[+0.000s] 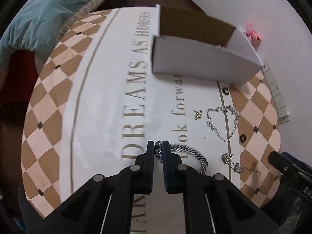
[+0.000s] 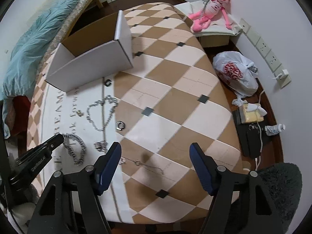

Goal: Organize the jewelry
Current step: 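Grasp the thick silver chain bracelet with the left tool while the right tool grasps a small silver earring, then carry both held pieces over the white box and open both tools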

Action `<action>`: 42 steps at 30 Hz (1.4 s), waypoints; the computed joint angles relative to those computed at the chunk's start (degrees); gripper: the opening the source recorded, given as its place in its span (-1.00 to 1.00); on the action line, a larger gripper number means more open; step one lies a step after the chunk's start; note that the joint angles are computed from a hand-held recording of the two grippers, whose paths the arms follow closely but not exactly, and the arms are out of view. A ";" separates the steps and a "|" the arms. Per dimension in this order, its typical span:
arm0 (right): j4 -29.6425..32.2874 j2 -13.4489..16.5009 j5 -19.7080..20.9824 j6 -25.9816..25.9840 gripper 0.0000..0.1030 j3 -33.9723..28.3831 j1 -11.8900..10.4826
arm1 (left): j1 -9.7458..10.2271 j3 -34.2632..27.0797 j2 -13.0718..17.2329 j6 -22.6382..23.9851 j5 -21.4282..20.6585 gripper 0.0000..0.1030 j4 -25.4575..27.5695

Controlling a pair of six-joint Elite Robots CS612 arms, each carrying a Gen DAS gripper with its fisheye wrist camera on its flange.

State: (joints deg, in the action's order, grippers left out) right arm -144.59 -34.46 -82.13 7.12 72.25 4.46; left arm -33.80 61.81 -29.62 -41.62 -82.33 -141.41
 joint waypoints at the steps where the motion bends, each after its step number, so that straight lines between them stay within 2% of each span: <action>1: 0.07 0.08 1.01 -0.39 0.44 -0.15 0.02 | 0.02 0.75 -0.50 -0.27 0.21 -0.89 -0.71; 5: 0.89 0.75 4.09 -3.16 0.43 -1.18 0.72 | 0.30 3.10 -2.07 -1.17 0.43 -0.89 -3.11; 8: 0.96 1.46 3.61 -5.19 0.40 -1.99 1.74 | 0.87 3.11 -2.17 -0.77 1.05 -0.89 -3.58; 11: 2.18 2.64 3.00 -7.01 0.21 -3.41 2.79 | 1.00 3.55 -2.34 -0.76 1.93 -0.89 -3.45; 14: 2.91 3.44 2.03 -8.68 -0.07 -4.14 3.48 | 1.06 3.82 -2.37 -0.70 2.60 -0.89 -3.05; 15: 0.90 3.47 0.63 -9.47 -0.18 -3.61 3.90 | 1.06 4.01 -2.43 -0.72 2.56 -0.89 -3.15; 16: 0.58 3.55 -0.08 -10.08 -0.45 -3.55 4.14 | 1.06 4.31 -2.55 -0.71 2.57 -0.89 -3.31; 17: -0.68 3.62 -1.38 -10.27 -0.55 -3.34 4.44 | 1.03 4.40 -2.56 -0.71 2.57 -0.89 -3.34; 18: -0.51 3.68 -0.69 -10.05 -0.82 -3.37 4.37 | 1.04 4.49 -2.59 -0.67 2.40 -0.89 -3.53; 21: -0.89 3.45 1.61 -8.85 -0.82 -2.94 3.93 | 0.99 4.54 -2.68 -0.39 2.02 -0.90 -4.22; 32: -3.73 -0.26 12.37 -5.48 -0.83 -1.65 1.22 | 1.21 3.84 -4.29 2.29 -0.86 -0.90 -10.46; 39: -3.82 -0.81 18.06 -5.14 -0.84 -6.04 0.28 | 1.78 -0.06 -4.03 5.28 -2.89 -0.90 -13.34; 42: -3.47 -0.29 18.73 -5.36 -0.84 -9.58 0.20 | 2.28 -3.52 -3.13 6.95 -3.42 -0.90 -13.47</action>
State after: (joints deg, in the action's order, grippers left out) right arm -148.05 -34.75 -63.40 1.76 62.67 4.66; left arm -31.52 58.29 -32.75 -34.67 -85.75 -154.88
